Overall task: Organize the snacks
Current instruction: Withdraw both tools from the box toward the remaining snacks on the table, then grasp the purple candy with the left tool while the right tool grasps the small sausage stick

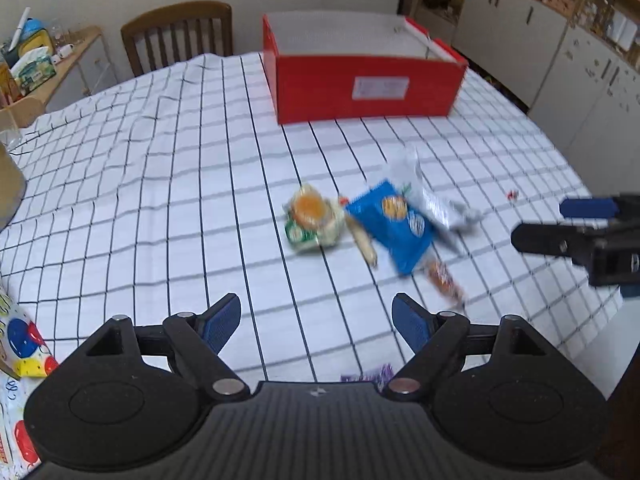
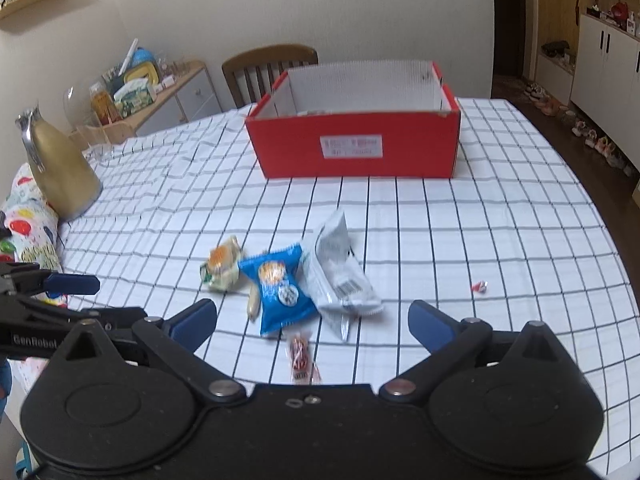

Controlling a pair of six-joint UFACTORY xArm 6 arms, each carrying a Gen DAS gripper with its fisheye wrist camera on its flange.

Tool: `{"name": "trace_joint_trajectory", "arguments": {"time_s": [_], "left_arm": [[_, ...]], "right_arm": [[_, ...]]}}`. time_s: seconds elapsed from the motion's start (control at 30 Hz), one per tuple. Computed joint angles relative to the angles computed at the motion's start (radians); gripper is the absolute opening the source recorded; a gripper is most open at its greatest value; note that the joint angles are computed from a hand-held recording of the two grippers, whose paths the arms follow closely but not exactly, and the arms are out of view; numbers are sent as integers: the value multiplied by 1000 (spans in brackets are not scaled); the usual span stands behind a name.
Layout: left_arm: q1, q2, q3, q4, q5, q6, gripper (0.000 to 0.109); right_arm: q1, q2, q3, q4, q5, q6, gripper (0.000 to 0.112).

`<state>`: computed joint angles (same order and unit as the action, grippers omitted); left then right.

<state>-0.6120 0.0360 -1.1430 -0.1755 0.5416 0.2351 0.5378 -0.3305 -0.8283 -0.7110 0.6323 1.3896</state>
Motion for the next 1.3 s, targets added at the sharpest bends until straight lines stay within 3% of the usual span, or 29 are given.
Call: {"name": "trace_joint_trajectory", "arguments": {"time_s": [0.27, 0.63, 0.9, 1.0, 1.13, 1.2, 1.3], "left_arm": [[-8, -24, 88, -66, -8, 124, 83], [-24, -56, 175, -244, -18, 510, 83], [-51, -41, 196, -238, -75, 643, 82], [-52, -29, 191, -232, -82, 672, 76], [-57, -25, 199, -245, -108, 754, 76], [-59, -22, 197, -251, -104, 801, 60], [-61, -14, 194, -239, -102, 848, 56]], "right_arm": [[2, 43, 12, 30, -24, -5, 97], [4, 109, 18, 106, -57, -57, 84], [-1, 146, 14, 162, -73, -125, 73], [-3, 166, 3, 175, -79, -160, 67], [-8, 198, -17, 186, -92, -201, 57], [-11, 210, -25, 188, -104, -214, 54], [-20, 228, -35, 205, -120, -239, 50]]}}
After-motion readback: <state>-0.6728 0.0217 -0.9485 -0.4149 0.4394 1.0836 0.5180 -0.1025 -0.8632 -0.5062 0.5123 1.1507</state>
